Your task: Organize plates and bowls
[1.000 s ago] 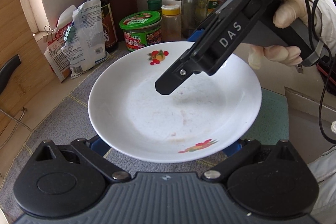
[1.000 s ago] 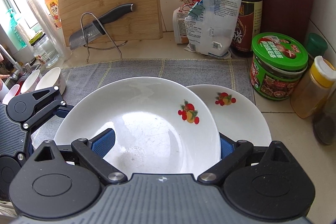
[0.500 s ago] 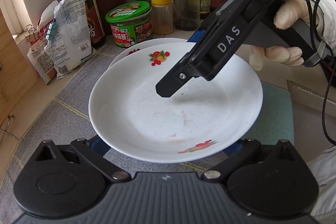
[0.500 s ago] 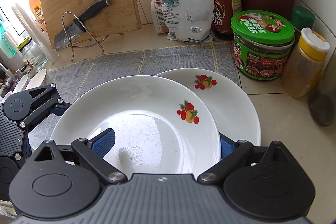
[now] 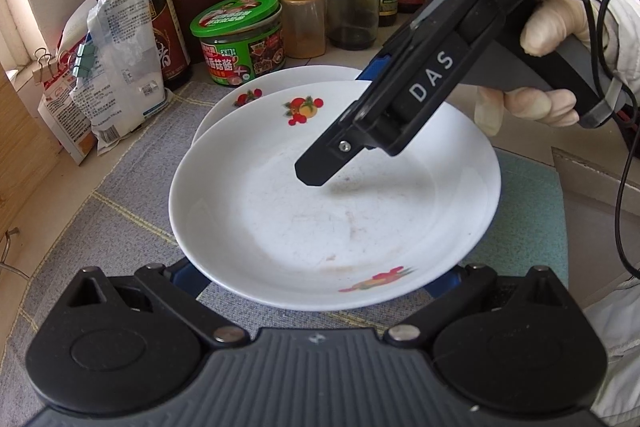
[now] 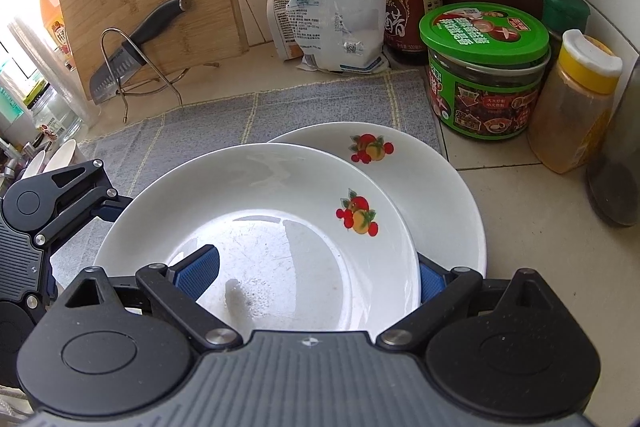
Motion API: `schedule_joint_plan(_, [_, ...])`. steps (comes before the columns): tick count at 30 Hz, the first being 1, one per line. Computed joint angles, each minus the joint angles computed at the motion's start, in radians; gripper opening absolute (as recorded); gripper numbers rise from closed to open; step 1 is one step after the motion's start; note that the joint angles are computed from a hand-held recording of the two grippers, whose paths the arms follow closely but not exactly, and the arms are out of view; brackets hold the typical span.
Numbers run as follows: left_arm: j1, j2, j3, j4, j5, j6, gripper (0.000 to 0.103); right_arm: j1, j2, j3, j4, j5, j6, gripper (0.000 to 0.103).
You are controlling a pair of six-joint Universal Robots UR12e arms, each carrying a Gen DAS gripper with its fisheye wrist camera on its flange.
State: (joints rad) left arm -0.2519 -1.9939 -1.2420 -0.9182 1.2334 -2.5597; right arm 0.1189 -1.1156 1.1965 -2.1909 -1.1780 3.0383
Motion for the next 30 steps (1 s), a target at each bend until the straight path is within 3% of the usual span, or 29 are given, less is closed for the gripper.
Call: schedule_joint_plan(30, [0.002, -0.011, 0.012, -0.003, 0.004, 0.034, 0.101, -0.006, -0.007, 0.010, -0.008, -0.028, 0.050, 0.100])
